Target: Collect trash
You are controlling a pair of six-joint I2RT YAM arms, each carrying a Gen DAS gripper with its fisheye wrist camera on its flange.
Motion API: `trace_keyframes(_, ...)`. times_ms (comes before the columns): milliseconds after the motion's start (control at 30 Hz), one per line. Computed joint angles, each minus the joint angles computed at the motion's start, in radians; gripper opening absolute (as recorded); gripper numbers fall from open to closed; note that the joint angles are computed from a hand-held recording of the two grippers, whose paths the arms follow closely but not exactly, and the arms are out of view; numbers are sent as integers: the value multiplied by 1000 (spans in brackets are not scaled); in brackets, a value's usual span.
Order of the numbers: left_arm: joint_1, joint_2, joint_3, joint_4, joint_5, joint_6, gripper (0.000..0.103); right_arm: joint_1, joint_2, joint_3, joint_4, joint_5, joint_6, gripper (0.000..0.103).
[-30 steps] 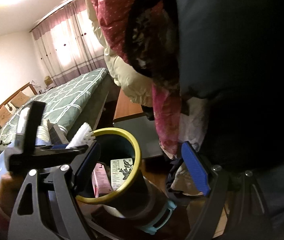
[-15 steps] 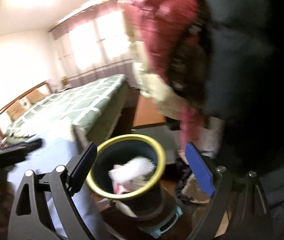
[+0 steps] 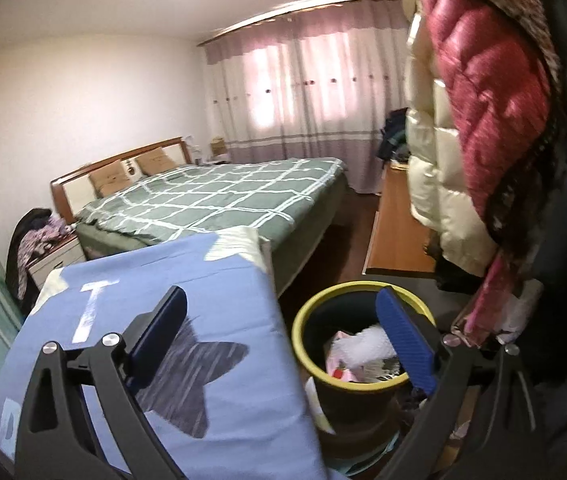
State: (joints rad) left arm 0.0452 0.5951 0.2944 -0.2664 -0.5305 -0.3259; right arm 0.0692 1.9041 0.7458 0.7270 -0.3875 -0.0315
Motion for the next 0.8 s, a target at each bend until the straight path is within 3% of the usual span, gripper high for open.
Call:
trace_keyframes(333,141,-432,-75,-323,70,24,98,27,-86,-105,40,-14,-15,92)
trace_keyframes(567,47,-443,-52,-367,-25,-20,98,38,-115,-125,43,-13,-4,93)
trace_keyframes(800,34,-426,-43,-365,-28,-30,98,44,-117,-129,44,-10,-10,93)
